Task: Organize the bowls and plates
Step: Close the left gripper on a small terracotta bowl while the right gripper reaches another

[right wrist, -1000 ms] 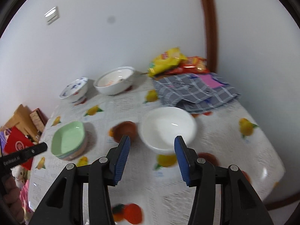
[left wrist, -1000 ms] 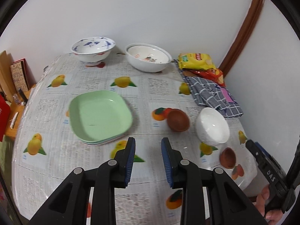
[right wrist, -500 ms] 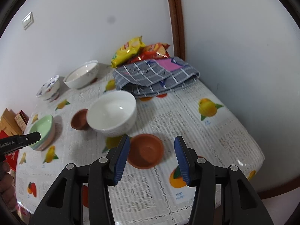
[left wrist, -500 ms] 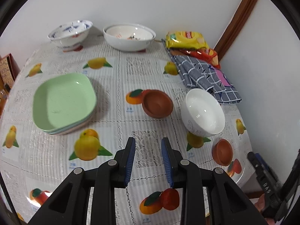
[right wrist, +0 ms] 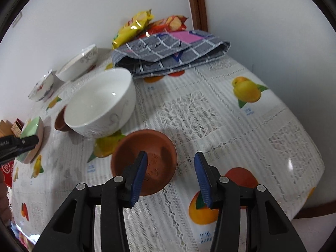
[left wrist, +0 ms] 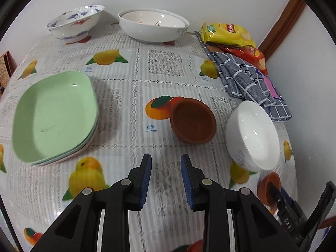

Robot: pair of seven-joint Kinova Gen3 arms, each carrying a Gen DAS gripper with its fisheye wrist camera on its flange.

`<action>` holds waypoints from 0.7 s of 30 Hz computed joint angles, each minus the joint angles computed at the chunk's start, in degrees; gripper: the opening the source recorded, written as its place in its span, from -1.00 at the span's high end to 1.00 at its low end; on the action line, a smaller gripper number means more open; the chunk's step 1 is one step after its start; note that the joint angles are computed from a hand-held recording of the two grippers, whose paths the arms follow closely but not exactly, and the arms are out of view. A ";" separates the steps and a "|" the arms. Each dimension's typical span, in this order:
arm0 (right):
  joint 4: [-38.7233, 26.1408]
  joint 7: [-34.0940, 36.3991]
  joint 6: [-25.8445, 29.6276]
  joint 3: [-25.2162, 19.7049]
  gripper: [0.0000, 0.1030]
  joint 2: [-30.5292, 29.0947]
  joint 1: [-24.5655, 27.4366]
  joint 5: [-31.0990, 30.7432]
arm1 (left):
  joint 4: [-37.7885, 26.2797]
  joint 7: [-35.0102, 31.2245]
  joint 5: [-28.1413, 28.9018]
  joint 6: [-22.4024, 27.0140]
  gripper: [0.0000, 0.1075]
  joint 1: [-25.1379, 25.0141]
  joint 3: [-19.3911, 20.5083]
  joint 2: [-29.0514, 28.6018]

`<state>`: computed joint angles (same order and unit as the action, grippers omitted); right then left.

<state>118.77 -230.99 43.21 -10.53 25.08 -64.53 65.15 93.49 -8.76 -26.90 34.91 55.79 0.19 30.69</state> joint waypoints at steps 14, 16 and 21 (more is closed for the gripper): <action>-0.89 -1.10 1.68 0.99 0.21 3.54 -0.64 4.34 | -8.15 -5.29 1.63 -0.39 0.50 -2.70 -1.44 8.01; -0.87 -1.39 2.28 0.79 0.21 3.79 -0.87 4.85 | -8.19 -6.70 2.64 -1.44 0.50 -3.24 -1.32 8.51; 0.42 -5.82 1.91 0.56 0.20 3.78 -0.59 7.83 | -8.80 -8.35 2.92 -2.19 0.49 -2.14 -2.88 9.29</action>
